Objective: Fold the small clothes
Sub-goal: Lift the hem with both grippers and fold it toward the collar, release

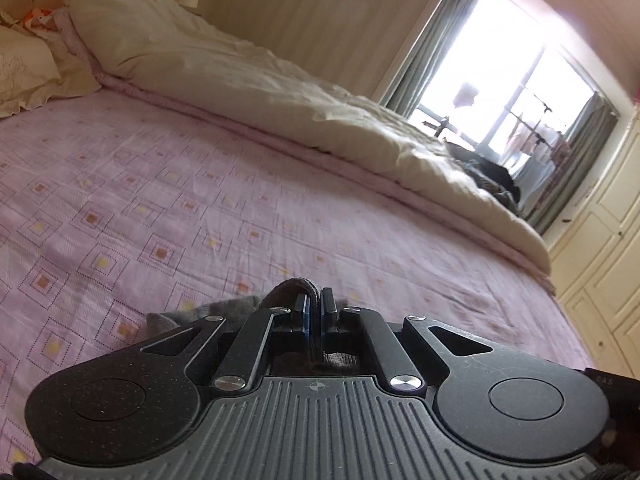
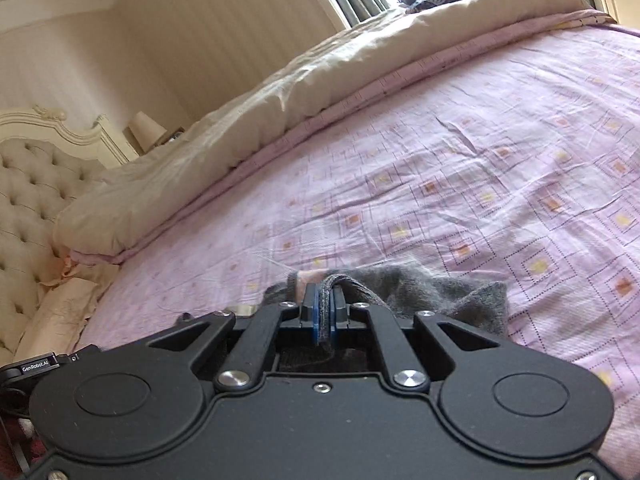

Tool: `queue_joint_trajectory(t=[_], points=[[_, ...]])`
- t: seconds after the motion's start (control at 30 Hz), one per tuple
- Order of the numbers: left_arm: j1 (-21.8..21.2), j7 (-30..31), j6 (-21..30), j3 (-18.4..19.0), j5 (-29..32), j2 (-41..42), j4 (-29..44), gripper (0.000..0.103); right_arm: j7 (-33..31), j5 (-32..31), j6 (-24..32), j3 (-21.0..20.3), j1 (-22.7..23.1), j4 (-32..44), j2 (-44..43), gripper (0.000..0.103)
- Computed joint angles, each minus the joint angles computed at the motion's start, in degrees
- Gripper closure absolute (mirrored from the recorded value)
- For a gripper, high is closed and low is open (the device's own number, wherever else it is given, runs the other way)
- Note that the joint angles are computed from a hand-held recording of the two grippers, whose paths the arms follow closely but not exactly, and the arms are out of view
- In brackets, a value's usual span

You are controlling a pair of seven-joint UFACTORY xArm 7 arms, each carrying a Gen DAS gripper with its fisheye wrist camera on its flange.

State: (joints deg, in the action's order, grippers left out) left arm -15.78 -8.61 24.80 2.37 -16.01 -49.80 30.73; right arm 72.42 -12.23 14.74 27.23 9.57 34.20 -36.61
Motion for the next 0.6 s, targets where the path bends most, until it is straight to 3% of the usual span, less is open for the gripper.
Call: queue_joint_trajectory(t=[0.13,0.2,0.23,0.27,0.43,0.6], points=[[0.6,0.0,-0.8,0.4,0.1,4.7,0.0,0.096,0.0,-1.9,1.6,1.4,-1.8,1.4,2.7,0.081],[1.5,-0.4,-0.6,0.3,0.3,5.3,0.0,0.091,1.2,-2.7,1.5,1.8,-2.6,1.3,2.7,0.056],[2.2,-0.7,-1.1,-0.1,0.6,5.3,-0.1,0.078,1.8,-3.1,1.5,2.0,-3.0,1.2,2.2,0.039],[2.9,-0.9,-1.9,-0.4,1.1,5.0,-0.4,0.068,2.2,-3.6,1.0,2.0,-3.4,1.2,2.0,0.036],[4.2,0.0,-2.0,0.0,2.9,0.3,-0.2,0.062,1.2,-5.5,4.2,3.0,-2.9,2.3,-1.7,0.036],[2.6,5.1,4.1,-1.3,6.5,-7.0,-0.5,0.048,-3.7,-8.2,10.2,6.1,0.2,6.9,-1.3,0.036]])
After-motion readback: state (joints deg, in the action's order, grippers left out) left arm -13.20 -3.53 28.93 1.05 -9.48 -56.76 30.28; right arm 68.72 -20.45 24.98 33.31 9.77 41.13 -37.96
